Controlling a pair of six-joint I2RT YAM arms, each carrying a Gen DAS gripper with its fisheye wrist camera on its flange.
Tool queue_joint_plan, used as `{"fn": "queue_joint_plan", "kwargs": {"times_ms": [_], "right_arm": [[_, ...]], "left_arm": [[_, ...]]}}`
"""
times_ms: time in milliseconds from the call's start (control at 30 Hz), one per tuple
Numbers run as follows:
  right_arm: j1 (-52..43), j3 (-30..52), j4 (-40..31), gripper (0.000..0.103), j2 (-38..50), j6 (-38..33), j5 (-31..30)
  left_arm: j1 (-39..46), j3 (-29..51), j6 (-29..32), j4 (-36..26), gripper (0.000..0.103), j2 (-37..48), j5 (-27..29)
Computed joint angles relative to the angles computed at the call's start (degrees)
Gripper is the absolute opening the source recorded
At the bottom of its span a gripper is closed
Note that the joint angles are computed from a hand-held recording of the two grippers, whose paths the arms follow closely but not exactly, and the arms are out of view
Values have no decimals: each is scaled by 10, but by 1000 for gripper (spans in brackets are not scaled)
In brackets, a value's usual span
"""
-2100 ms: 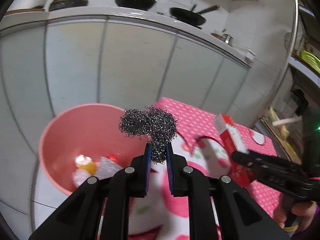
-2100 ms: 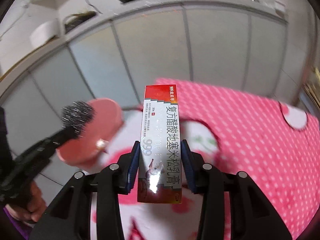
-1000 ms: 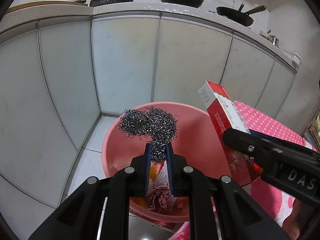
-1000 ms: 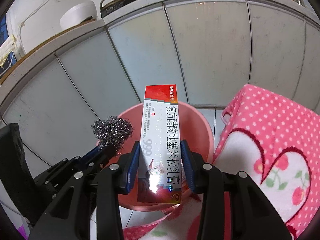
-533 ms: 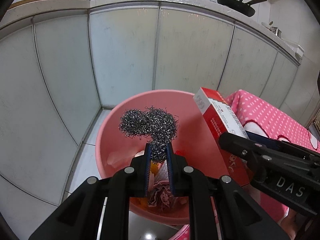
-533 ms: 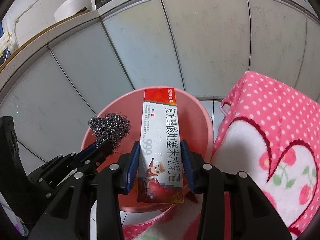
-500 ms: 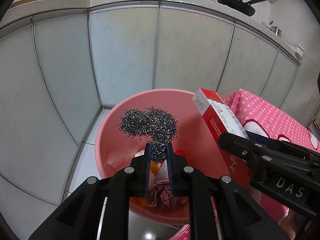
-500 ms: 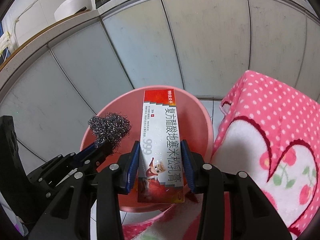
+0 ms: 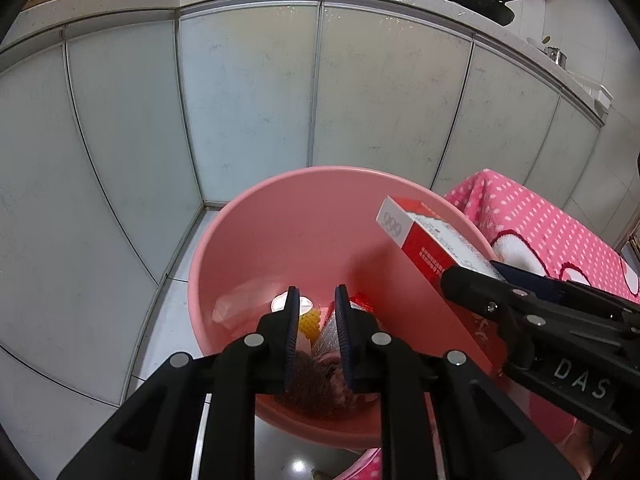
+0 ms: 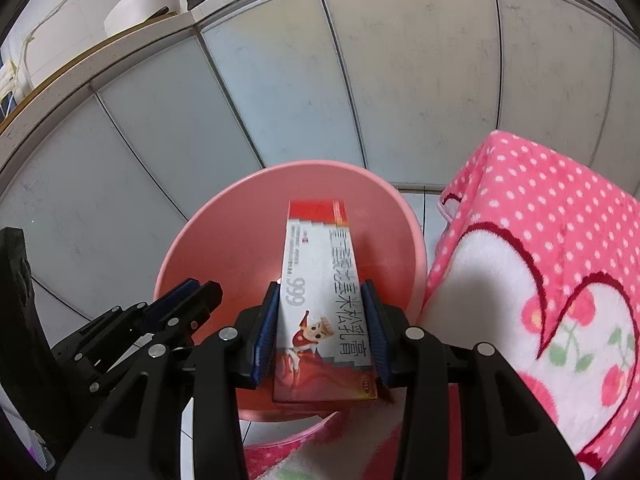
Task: Collect trash
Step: 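Carry the steel wool and cream box over the pink bucket and open both tools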
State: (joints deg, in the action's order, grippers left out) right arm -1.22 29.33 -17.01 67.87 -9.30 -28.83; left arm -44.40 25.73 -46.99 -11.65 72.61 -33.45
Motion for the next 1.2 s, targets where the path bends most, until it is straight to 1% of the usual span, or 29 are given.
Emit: {"fn": "queue_joint_plan", "kwargs": {"times_ms": [300, 367, 400, 533, 600, 733, 900, 1033, 1200], "right_arm": [[-10, -2, -17, 42, -18, -14, -10], [-17, -4, -23, 42, -26, -19, -15], [-24, -4, -27, 42, -28, -24, -20], [-47, -3, -46, 42, -45, -41, -34], [-56, 2, -57, 42, -51, -48, -41], [-84, 8, -84, 42, -67, -71, -60], [-103, 16, -107, 42, -77, -84, -72], [-111, 20, -119, 42, -81, -89, -77], [-108, 21, -125, 42, -81, -93, -73]], "left_arm": [[-8, 4, -11, -22, 28, -9, -6], [-11, 3, -11, -27, 36, -14, -6], [-14, 4, -11, -30, 38, -16, -9], [-27, 12, -16, -40, 40, -20, -18], [-37, 19, -28, -51, 41, -16, -34], [-53, 29, -39, -70, 47, -24, -47], [-69, 44, -50, -95, 50, -29, -62], [-74, 52, -54, -110, 53, -30, -66], [-69, 53, -57, -115, 56, -36, -57]]}}
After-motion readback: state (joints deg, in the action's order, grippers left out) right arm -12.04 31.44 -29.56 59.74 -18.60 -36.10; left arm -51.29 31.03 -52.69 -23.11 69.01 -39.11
